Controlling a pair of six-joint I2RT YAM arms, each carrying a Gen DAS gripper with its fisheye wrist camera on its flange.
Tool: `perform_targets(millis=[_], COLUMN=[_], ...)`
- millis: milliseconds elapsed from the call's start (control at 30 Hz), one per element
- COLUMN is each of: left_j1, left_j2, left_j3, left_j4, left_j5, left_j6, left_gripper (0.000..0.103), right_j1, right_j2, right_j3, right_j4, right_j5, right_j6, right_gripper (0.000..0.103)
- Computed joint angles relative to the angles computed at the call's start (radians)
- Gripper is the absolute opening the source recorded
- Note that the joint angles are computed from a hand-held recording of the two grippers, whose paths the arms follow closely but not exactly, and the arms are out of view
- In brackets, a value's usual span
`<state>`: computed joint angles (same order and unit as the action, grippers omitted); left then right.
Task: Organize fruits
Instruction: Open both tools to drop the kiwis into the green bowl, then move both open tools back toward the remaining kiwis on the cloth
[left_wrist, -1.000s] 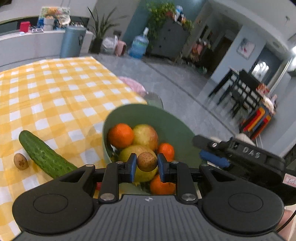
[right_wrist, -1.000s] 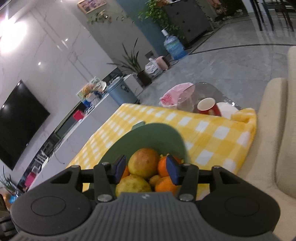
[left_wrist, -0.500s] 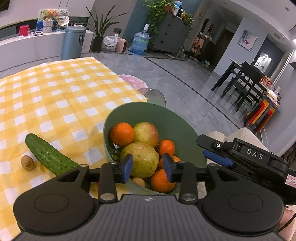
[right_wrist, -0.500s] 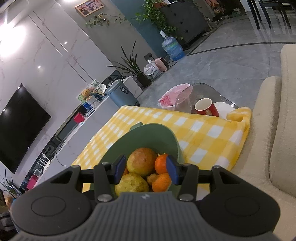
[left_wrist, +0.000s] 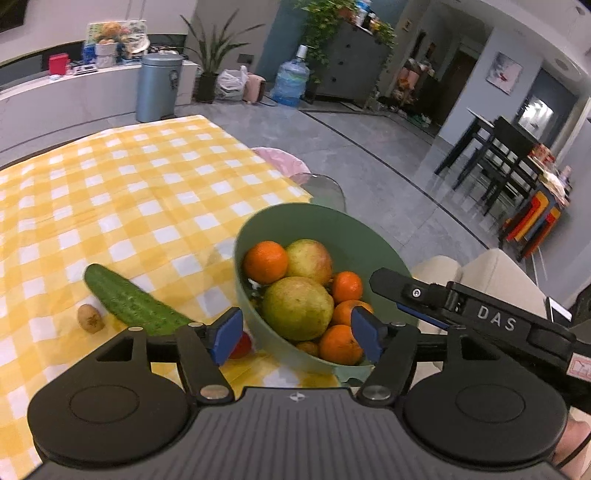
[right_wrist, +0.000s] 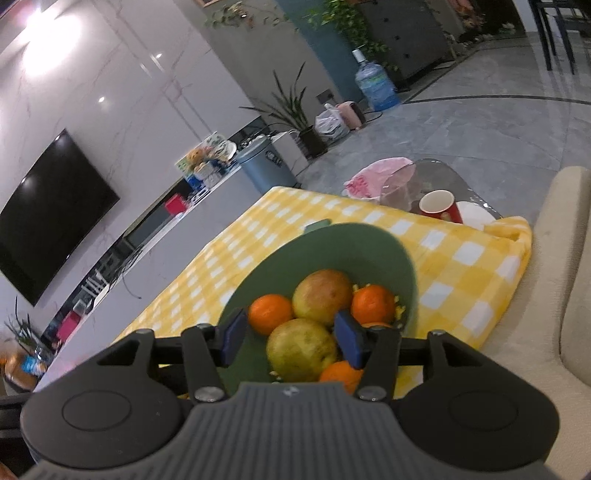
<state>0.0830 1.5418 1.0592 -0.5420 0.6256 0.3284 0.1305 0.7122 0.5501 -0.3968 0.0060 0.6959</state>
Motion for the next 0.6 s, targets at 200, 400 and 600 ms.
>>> perform_targets(millis=[200, 400, 600], left_j1=[0.037, 0.101, 0.188], left_j2=[-0.008, -0.006, 0.0], left_j3=[0.03, 0.054, 0.091], left_j4=[-0.071, -0.121, -0.177], left_j5=[-0.024, -0.022, -0.015], left_j6=[0.039, 0.086, 0.129], left_gripper=[0.084, 0.086, 0.086], right_j1=[0.116, 0.244, 0.377], right_j2=[0.028, 0.077, 0.147], right_j3=[0.049, 0.114, 0.191], right_j4=[-0.033, -0.072, -0.118], right_j5=[0.092, 0.195, 0.292], right_j6=[0.031, 0.045, 0.075], right_gripper=[0.07, 0.089, 0.09])
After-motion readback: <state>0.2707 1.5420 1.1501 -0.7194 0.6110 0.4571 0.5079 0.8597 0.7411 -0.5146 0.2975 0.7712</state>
